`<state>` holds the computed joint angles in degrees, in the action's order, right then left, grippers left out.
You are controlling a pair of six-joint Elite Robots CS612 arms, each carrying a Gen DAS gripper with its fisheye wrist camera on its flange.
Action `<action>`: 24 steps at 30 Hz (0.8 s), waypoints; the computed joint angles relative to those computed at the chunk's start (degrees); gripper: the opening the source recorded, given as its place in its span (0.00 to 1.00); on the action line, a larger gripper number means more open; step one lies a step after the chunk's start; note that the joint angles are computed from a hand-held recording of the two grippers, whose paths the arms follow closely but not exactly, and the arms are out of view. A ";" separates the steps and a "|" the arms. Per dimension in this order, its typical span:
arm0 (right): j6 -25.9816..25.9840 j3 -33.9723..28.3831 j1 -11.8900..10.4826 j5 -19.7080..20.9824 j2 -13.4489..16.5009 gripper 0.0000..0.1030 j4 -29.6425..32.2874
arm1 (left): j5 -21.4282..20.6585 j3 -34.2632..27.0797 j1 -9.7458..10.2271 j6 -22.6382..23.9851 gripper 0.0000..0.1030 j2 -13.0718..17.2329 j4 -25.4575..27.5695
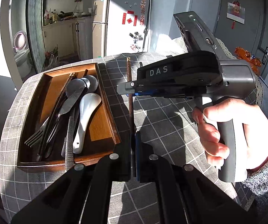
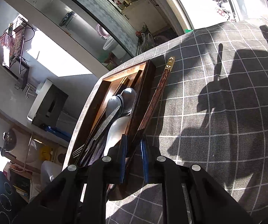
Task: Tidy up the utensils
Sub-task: 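Carry the chopstick over the tray and lower it beside the others, then open the left gripper and lift it away from the tray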
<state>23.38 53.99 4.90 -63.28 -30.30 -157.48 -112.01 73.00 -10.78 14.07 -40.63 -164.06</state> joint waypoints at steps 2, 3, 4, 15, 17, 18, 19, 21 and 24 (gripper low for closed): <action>-0.79 -3.27 0.71 -0.25 1.45 0.15 2.20 | -0.11 -0.91 0.77 -0.50 0.05 0.52 0.39; -1.05 -4.88 1.01 -0.24 2.20 0.14 3.26 | -0.02 -1.34 1.13 -0.69 0.05 0.77 0.55; -1.23 -6.62 1.29 -0.17 3.04 0.14 4.33 | 0.08 -1.72 1.43 -0.95 0.05 1.01 0.57; -4.27 -22.04 3.38 -2.67 10.59 0.17 14.57 | 1.60 -6.73 3.50 -2.73 0.05 4.05 2.39; -4.55 -21.53 3.32 -1.73 10.30 0.31 13.86 | 2.30 -6.85 3.47 -2.72 0.05 4.12 2.42; -4.81 -20.63 3.33 -1.88 9.79 0.36 12.89 | 2.41 -7.05 3.43 -2.88 0.05 4.26 2.51; -4.97 -19.53 3.28 -1.84 9.19 0.45 11.77 | 2.55 -7.12 3.42 -2.87 0.05 4.27 2.56; -5.15 -17.14 3.07 -1.21 7.84 0.48 9.59 | 2.85 -6.94 3.38 -2.97 0.07 4.16 1.81; -6.34 -11.56 2.72 -2.81 4.79 0.61 5.21 | 4.06 -5.28 3.03 -2.52 0.70 3.63 -2.24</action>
